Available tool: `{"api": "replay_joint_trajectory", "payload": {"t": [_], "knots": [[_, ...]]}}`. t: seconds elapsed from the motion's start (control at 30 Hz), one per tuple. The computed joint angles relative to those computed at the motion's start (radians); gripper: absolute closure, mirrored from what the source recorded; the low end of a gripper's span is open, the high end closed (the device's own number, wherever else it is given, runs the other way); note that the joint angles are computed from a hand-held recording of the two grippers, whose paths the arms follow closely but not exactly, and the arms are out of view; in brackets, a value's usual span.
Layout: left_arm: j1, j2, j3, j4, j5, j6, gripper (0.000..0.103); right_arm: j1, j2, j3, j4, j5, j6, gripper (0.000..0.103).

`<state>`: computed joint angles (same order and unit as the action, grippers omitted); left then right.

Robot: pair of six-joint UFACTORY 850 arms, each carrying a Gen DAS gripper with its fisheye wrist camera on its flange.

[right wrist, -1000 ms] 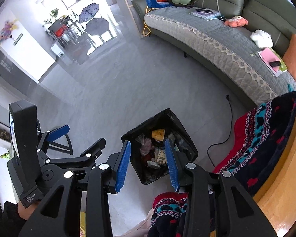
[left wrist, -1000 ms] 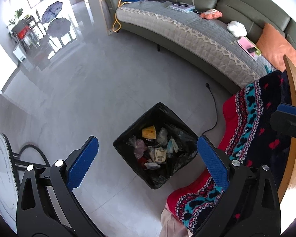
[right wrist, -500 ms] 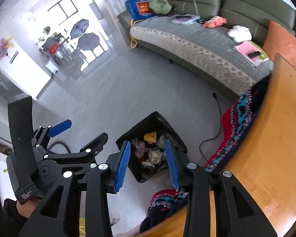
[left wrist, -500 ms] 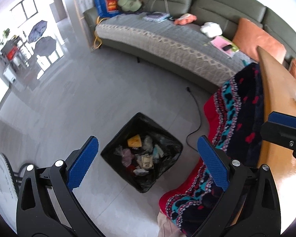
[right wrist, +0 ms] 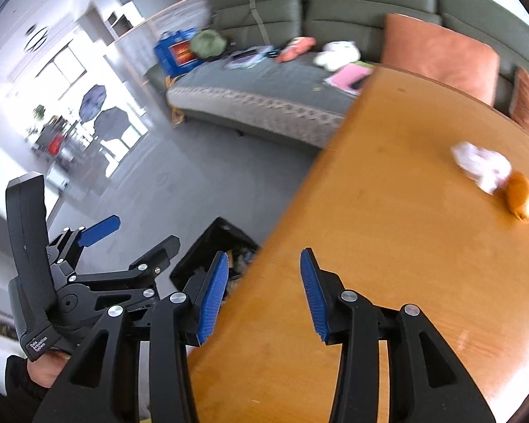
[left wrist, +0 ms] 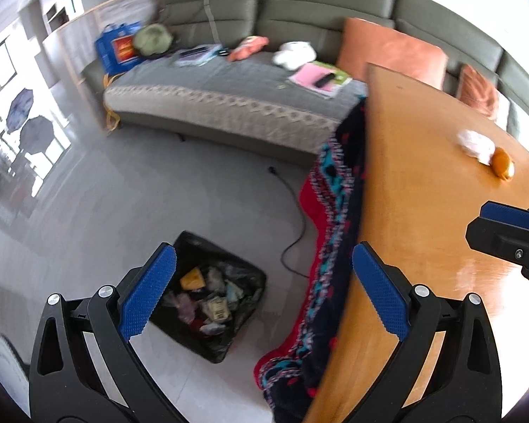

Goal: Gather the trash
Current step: 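Move both open tools back over the table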

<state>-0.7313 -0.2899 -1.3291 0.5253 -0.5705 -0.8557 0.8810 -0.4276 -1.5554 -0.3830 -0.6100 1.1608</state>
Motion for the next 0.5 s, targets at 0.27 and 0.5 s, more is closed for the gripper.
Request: {"api": "replay_joint_trajectory", "payload": {"t": [0.27,0.5], "knots": [[-0.068,-0.115,-0.160,-0.079,-0.029,0.118,0.006,-0.044,0.165,0.215,-0.108,0.028,0.160,0.048],[-0.114,-0.223,-0.315,-0.136,-0.074,0.188,0.006,-0.097,0.271,0.347,-0.157,0.036,0.234,0.040]]}}
